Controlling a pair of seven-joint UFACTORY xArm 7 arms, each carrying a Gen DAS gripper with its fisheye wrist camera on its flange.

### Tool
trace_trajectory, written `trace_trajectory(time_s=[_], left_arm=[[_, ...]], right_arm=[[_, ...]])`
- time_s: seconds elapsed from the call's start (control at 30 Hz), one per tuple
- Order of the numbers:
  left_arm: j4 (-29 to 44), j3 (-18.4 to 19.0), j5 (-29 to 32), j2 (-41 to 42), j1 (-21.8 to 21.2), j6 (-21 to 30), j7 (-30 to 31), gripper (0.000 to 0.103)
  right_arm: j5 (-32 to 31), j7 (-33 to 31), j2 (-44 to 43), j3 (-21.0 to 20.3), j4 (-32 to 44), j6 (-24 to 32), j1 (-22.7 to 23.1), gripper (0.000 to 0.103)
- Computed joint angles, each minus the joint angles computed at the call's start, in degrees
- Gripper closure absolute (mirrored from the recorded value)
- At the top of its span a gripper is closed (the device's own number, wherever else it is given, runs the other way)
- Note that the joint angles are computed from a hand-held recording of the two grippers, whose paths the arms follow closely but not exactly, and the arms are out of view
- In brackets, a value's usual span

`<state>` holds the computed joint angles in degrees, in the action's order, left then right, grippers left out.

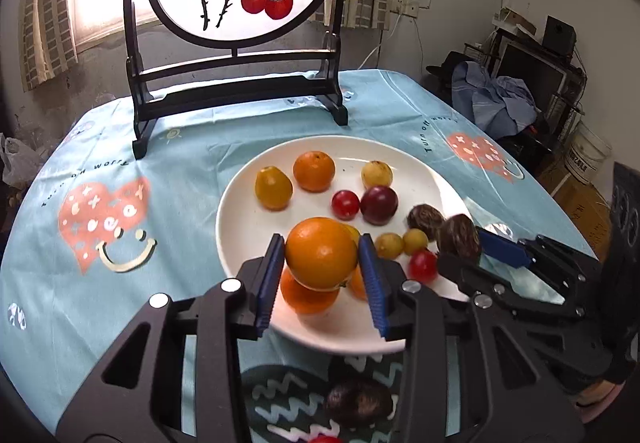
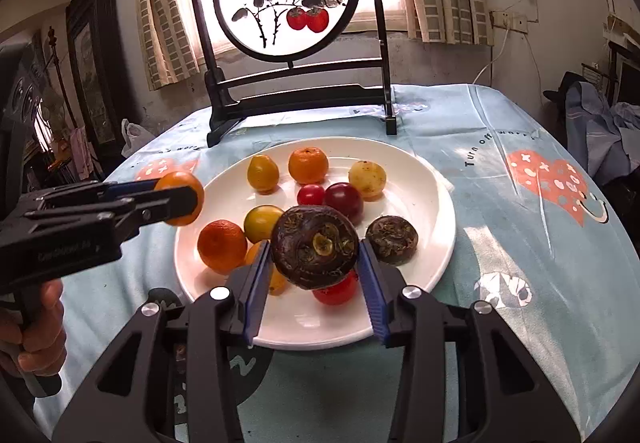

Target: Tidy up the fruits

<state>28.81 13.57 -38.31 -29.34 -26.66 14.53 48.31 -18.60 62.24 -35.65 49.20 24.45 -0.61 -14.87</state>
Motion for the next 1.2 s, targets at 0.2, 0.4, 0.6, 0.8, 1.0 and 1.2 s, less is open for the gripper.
trace_trajectory(time_s=[0.2, 0.4, 0.6, 0.8, 1.0, 1.2], left_arm=[[-3.75, -2.01, 4.41, -5.3, 2.88, -6.63, -5.92, 0.009], [-10.61, 3.26, 9.01, -16.48, 7.46, -1.41, -8.73, 0.004], [-12.2, 8.56, 9.91, -13.25, 13.58, 2.93, -12.3, 0.004], [-11.22, 7.85, 9.33, -11.46, 16.31, 1.99, -15.18, 0.004], [-12.61, 5.97, 10.81, -13.51, 16.88, 1.28, -15.1, 0.004], [-13.65, 4.81, 12.67, -14.39, 16.87, -0.14, -15.72, 0.004]], right_arm=[[0.26, 0.75, -5.1, -2.19, -1.96, -0.32, 3.12, 0.043], [1.93, -0.07, -5.18, -3.81, -2.87, -1.14, 7.17, 0.043], [3.2, -3.46, 4.64, -8.32, -1.36, -2.08, 14.61, 0.043], [1.8, -9.41, 13.24, -9.99, 2.8, -0.08, 20.33, 0.043], [-3.75, -6.84, 16.47, -5.4, 5.8, 3.89, 16.6, 0.043], [-8.9, -3.28, 19.09, -5.9, 7.08, 4.54, 15.85, 0.044]])
